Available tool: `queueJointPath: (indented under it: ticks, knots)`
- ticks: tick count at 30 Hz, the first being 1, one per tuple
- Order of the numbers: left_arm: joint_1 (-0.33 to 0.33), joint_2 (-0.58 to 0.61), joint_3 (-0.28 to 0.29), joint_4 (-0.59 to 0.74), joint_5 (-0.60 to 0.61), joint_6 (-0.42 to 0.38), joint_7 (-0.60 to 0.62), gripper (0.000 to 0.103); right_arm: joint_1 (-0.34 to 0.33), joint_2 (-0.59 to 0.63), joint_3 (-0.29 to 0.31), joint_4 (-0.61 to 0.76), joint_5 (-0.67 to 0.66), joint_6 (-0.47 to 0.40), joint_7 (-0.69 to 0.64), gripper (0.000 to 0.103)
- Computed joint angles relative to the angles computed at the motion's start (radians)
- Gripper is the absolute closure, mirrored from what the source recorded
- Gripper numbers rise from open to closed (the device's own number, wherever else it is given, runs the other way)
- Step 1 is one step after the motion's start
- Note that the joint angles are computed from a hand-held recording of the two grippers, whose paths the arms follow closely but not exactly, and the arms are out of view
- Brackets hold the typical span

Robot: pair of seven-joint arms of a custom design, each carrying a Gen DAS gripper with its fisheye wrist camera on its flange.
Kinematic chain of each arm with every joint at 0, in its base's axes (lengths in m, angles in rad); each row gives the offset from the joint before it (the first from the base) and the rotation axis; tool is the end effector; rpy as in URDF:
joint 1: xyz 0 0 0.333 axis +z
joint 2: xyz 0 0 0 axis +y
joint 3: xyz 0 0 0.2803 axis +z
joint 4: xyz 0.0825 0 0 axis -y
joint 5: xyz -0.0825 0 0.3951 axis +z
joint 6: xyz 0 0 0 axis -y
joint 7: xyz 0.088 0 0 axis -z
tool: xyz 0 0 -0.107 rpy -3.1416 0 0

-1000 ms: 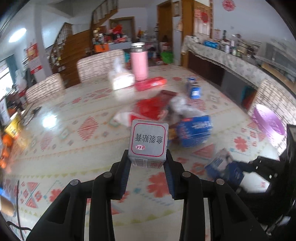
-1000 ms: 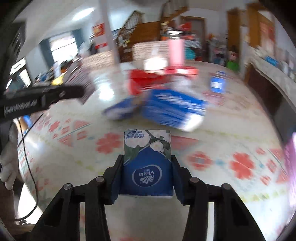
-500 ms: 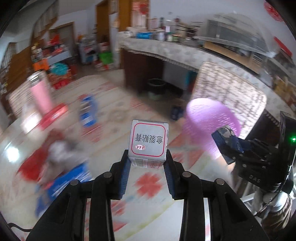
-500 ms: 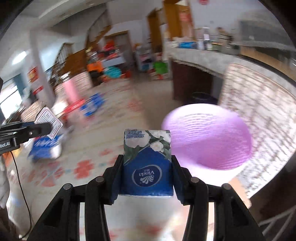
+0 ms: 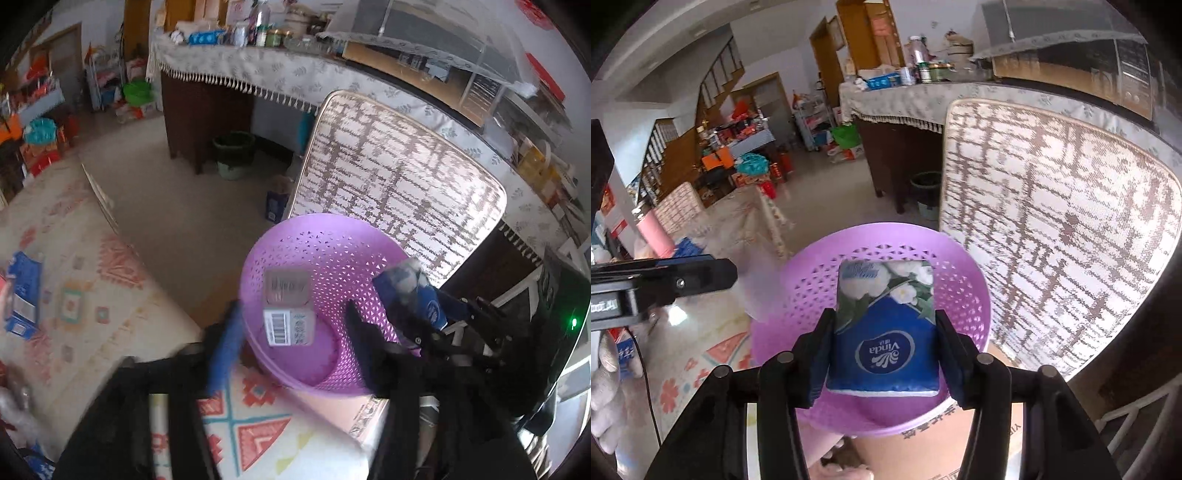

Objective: Collect trash
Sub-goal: 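Carry both items to the purple wastebasket and open both tools to drop them, then return both tools to the table trash pile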

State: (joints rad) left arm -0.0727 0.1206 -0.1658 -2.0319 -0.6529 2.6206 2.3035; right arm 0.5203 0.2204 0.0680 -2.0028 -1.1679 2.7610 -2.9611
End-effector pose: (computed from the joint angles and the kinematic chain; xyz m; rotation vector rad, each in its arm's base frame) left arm 0.6015 -0.1298 0.3942 -1.4951 2.4315 -0.9281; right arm 0.4957 0.3756 0.3480 -1.5449 1.8347 -0.5738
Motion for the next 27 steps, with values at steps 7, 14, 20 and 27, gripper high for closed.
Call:
queueJointPath:
  ticks: [7,14,20,27]
  knots:
    - [0.009,-0.035,0.003,-0.048,-0.028,0.010,0.030,0.033,0.003,0.013,-0.013,-0.008,-0.048,0.058,0.080,0.034]
    - [-0.001,-0.210,0.026,-0.253,-0.105,0.119,0.162,0.020,0.037,0.014,0.009,0.001,-0.082,0.058,0.107,0.034]
    - [0.010,-0.364,0.096,-0.418,-0.162,0.146,0.237,0.020,0.077,0.069,0.032,0.076,-0.027,0.065,0.025,0.032]
    - [0.116,-0.522,0.187,-0.571,-0.141,0.177,0.286,0.020,0.159,0.187,0.038,0.224,0.094,0.070,-0.141,0.030]
